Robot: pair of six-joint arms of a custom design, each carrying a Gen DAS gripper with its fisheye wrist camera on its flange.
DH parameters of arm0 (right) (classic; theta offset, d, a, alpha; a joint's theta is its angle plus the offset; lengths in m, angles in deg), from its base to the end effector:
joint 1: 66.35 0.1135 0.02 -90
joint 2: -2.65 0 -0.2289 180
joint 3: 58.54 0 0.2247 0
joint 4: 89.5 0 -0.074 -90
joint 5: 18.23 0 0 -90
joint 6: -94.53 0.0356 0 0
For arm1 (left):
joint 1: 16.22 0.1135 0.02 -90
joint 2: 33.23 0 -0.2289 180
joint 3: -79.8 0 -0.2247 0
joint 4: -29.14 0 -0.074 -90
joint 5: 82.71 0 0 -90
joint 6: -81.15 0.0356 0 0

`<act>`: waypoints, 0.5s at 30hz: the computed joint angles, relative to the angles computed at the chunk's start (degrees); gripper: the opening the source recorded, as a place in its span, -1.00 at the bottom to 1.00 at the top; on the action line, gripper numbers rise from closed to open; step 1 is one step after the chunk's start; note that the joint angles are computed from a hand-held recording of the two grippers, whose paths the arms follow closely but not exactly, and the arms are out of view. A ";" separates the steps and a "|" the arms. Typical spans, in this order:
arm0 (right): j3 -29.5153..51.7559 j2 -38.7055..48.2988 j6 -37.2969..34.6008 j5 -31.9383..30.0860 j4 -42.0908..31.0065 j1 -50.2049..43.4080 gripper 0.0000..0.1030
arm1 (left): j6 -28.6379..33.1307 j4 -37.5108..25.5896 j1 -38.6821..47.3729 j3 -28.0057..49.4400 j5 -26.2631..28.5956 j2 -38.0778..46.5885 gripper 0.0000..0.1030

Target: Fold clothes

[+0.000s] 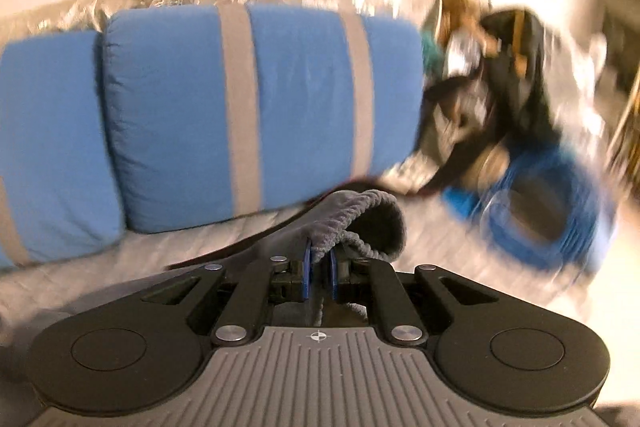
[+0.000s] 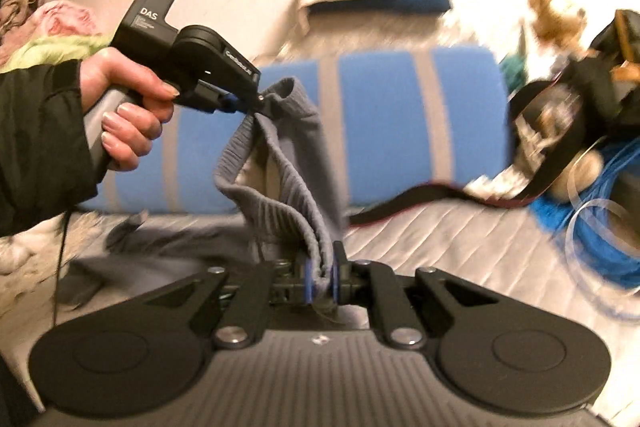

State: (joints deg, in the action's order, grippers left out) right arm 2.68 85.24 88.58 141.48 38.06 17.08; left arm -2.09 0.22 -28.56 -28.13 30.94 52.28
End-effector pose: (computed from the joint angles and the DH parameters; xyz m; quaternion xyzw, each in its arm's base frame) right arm 0.0588 0.2185 0.1757 0.0849 0.8120 0.0532 0.5750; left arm 0.2894 -0.0779 0.2176 0.2302 0.8693 -0.2065 0.3857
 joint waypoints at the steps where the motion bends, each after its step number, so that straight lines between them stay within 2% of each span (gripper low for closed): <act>1: -0.41 -1.51 1.96 0.47 -3.11 -0.34 -0.82 | -2.91 0.32 -1.35 1.47 0.20 0.87 -0.83; 5: -2.62 -6.75 10.93 1.26 -14.41 -1.41 -0.82 | -12.19 2.59 -7.79 6.20 -1.30 4.11 -0.83; 9: -9.30 -15.41 16.06 -0.18 -19.43 -3.65 -0.82 | -16.34 5.94 -16.52 9.67 -6.70 8.69 -0.83; 12: -15.59 -24.08 11.55 -1.98 -17.05 -7.08 -0.82 | -18.44 7.45 -21.25 13.75 -9.65 14.08 -0.83; 15: -22.74 -36.09 0.70 -4.71 -11.02 -12.82 -0.83 | -20.11 7.40 -25.19 20.07 -12.58 21.15 -0.83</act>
